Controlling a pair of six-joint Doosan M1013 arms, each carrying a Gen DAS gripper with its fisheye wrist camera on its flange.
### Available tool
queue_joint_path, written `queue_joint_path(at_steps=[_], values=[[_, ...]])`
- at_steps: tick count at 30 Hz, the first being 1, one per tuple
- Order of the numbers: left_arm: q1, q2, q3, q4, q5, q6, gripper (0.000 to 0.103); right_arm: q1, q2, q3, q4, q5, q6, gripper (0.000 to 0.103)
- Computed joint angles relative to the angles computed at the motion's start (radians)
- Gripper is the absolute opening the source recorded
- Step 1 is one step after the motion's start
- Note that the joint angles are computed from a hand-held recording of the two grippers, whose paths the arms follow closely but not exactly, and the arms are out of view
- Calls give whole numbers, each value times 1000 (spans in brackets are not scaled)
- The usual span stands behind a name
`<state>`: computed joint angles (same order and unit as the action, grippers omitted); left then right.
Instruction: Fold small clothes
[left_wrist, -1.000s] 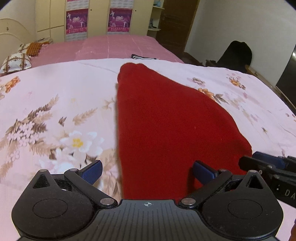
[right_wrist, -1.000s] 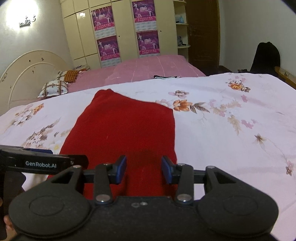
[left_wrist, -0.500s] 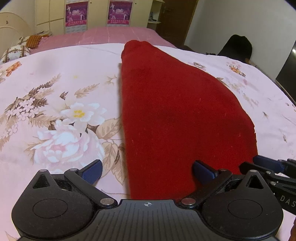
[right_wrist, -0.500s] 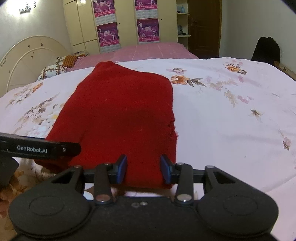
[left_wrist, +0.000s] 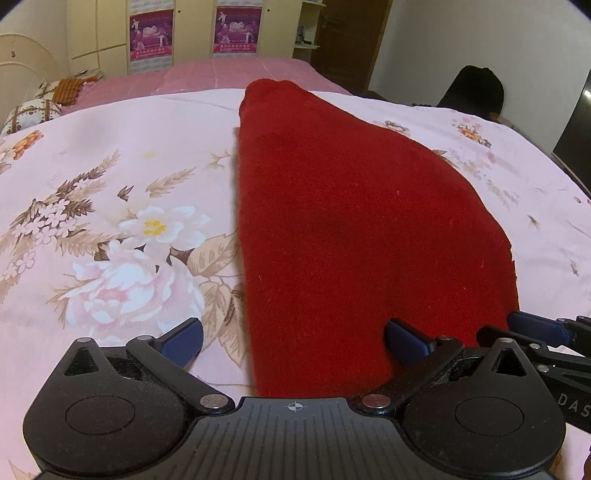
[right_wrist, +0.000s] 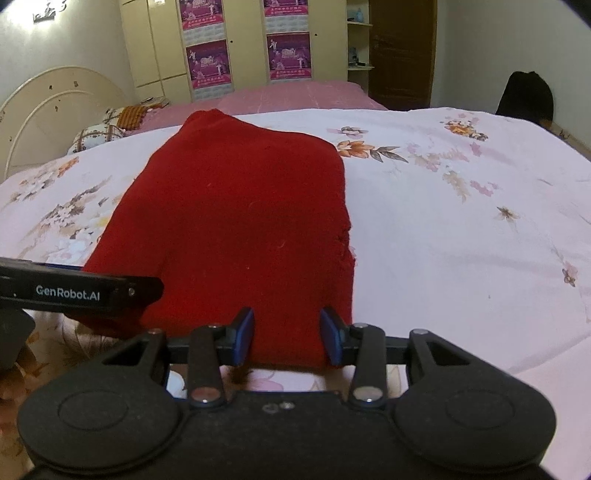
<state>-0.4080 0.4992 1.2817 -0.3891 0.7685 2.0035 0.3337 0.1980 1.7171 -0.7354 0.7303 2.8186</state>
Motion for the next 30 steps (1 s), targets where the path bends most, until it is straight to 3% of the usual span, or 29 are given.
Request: queue_joint_path(at_steps=[4, 9, 12, 18, 22, 26, 30], values=[[-3, 6, -19, 26, 27, -28, 103, -28, -16, 4, 105, -41, -117, 40], [-11, 17, -61, 76, 73, -66, 103, -79, -19, -33, 340, -35, -356, 42], [-14, 12, -67, 77, 55, -53, 103, -94, -22, -43, 401, -44, -457, 44], [-16, 17, -107, 59, 24, -52, 103, -101, -37, -40, 342, -110, -419, 44], [-25, 53, -168, 101, 17, -116, 103, -112, -29, -56, 206, -126, -305, 48], [-32, 85, -200, 127, 9, -172, 103, -135, -8, -67, 159, -162, -225, 50], [-36, 109, -209, 145, 11, -199, 103, -145, 23, -81, 191, -171, -287, 45]])
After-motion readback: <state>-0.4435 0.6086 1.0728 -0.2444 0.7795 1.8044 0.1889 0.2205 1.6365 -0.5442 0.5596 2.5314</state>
